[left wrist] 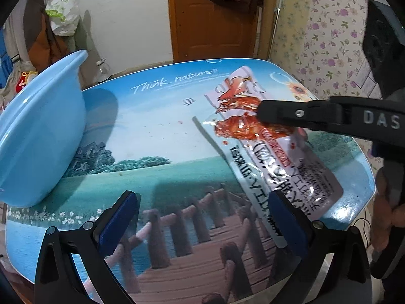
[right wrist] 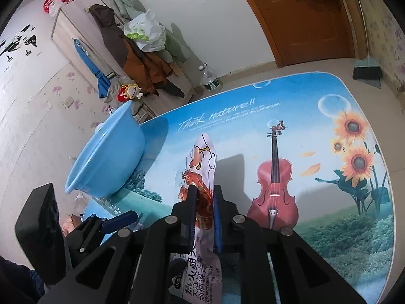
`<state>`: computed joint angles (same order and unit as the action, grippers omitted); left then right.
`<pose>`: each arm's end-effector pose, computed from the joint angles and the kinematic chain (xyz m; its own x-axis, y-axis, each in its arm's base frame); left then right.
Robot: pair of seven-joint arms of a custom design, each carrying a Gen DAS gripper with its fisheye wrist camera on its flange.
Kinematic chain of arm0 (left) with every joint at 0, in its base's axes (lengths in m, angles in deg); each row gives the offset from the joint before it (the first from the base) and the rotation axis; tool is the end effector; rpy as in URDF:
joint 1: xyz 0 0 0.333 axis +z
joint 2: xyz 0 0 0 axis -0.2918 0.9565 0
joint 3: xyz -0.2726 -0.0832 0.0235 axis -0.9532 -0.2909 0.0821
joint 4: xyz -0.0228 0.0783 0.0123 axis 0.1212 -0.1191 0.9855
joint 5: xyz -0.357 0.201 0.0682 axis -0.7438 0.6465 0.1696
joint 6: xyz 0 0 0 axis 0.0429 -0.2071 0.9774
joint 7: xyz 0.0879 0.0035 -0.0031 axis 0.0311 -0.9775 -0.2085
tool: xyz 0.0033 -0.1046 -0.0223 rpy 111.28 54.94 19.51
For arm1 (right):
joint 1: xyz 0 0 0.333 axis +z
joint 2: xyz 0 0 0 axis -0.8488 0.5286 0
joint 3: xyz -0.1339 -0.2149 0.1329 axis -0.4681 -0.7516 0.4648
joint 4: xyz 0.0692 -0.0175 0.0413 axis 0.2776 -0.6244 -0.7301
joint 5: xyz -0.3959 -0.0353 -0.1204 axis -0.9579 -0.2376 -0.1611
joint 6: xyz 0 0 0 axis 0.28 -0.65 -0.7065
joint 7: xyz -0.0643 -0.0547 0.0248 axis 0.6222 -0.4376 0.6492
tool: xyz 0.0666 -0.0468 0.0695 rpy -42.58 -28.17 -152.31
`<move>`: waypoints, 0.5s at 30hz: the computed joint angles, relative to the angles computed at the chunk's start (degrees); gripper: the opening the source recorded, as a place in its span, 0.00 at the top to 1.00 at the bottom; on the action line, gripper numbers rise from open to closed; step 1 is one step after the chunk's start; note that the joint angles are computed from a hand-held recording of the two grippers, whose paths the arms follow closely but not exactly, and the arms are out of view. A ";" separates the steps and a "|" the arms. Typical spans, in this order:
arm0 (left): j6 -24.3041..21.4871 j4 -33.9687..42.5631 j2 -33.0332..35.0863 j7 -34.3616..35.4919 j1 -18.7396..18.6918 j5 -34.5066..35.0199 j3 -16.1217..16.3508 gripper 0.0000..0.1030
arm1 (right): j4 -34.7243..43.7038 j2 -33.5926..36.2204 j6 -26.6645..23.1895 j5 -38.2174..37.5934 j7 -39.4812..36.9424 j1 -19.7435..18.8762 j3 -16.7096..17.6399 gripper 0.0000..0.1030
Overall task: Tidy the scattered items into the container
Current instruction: 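Grasp the snack packet edge with the right tool and lift it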
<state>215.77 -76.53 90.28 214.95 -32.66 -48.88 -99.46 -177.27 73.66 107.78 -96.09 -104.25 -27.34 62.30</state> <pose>0.4824 -0.2564 0.2903 -0.7760 -0.6307 -0.0035 -0.5060 0.6259 -0.5934 0.4376 0.3963 0.2976 -0.2113 -0.8329 -0.5115 -0.6177 0.5193 -0.5906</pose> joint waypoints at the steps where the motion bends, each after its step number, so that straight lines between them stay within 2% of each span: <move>1: 0.58 0.00 0.14 -0.85 -0.11 0.72 0.16 0.00 | -0.26 -0.27 -0.35 0.71 -0.80 0.13 0.13 0.88; 2: 1.98 -0.25 0.38 -3.14 -0.50 3.01 0.49 0.00 | -0.28 -0.36 -0.71 1.80 -2.16 0.23 0.25 0.89; 4: 1.32 0.19 0.69 -4.46 0.03 4.00 0.61 0.00 | -0.23 -0.54 -1.17 3.08 -3.81 0.53 0.37 0.89; 6: 2.58 0.13 1.02 -7.00 0.01 6.06 0.69 0.00 | -0.17 -0.69 -1.74 3.85 -4.79 0.87 0.43 0.89; 15: 2.93 0.42 1.31 -5.70 1.64 5.23 -0.70 0.00 | 2.38 1.07 -2.22 10.08 -13.07 2.58 0.26 0.89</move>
<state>218.71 -76.11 91.60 209.25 -31.02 -43.65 -100.16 -174.88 74.73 105.57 -86.01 -117.32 -24.76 62.56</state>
